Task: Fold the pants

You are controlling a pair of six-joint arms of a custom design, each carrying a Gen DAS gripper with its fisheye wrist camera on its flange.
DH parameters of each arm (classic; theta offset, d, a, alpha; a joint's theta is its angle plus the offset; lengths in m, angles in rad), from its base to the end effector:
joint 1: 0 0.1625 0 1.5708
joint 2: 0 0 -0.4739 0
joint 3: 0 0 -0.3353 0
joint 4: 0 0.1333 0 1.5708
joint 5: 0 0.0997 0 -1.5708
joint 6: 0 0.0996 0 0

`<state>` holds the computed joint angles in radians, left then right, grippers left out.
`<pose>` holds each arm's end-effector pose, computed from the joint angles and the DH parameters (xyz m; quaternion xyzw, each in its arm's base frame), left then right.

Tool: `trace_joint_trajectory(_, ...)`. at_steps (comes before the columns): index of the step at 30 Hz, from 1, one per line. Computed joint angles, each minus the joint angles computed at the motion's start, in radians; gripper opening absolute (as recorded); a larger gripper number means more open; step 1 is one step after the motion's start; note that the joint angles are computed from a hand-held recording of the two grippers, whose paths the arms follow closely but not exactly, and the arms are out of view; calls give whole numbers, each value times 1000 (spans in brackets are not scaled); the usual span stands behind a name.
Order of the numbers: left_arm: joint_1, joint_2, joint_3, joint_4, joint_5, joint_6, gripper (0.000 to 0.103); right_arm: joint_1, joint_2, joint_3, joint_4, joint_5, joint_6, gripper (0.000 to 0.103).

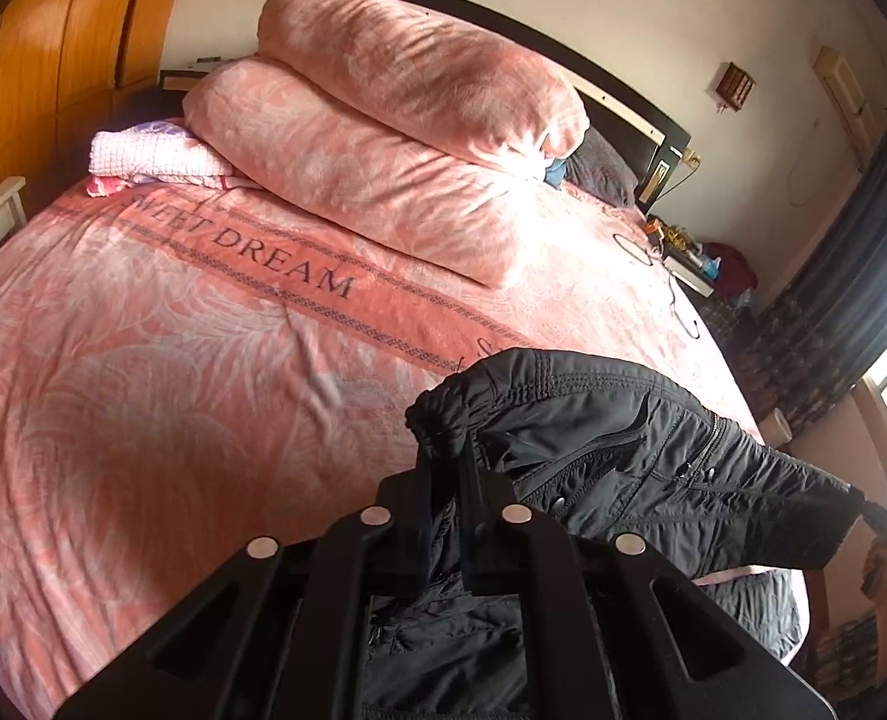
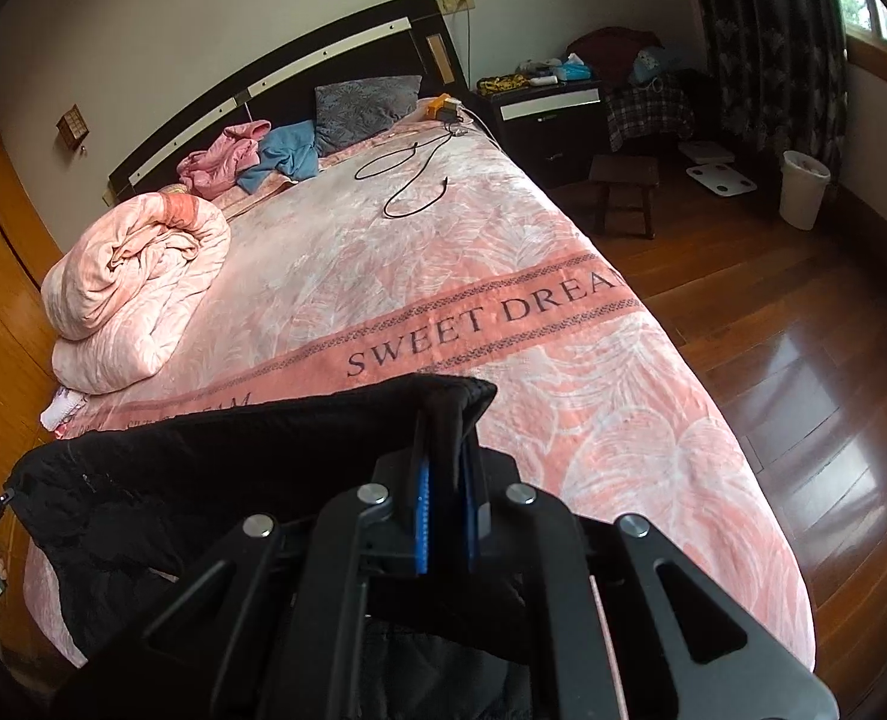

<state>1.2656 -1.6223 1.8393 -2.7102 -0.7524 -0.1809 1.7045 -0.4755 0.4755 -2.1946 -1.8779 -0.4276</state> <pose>0.0710 -0.4601 0.6019 -0.1257 0.8310 -0.4820 0.2476 0.2213 -0.8713 0.3606 0.2154 -0.9168 0.2787 0.1884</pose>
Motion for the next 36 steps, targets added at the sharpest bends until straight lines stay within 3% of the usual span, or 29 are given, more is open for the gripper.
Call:
trace_joint_trajectory(7,-70,-119,136,-44,26,-33,6,-14,-210,432,-282,7,-11,7)
trace_joint_trajectory(15,-115,-266,323,-56,48,-123,6,-56,-369,793,-544,25,-22,8)
trace_joint_trajectory(23,-113,-362,462,-68,35,-189,6,-63,-447,991,-722,36,-69,9)
trace_joint_trajectory(29,-101,-396,549,-63,18,-221,8,-60,-475,1088,-809,25,-108,16)
trace_joint_trajectory(32,-85,-410,583,-30,14,-253,11,-66,-486,1126,-832,25,-102,20)
trace_joint_trajectory(36,-63,-440,602,110,38,-346,13,-72,-502,1164,-841,25,-78,29)
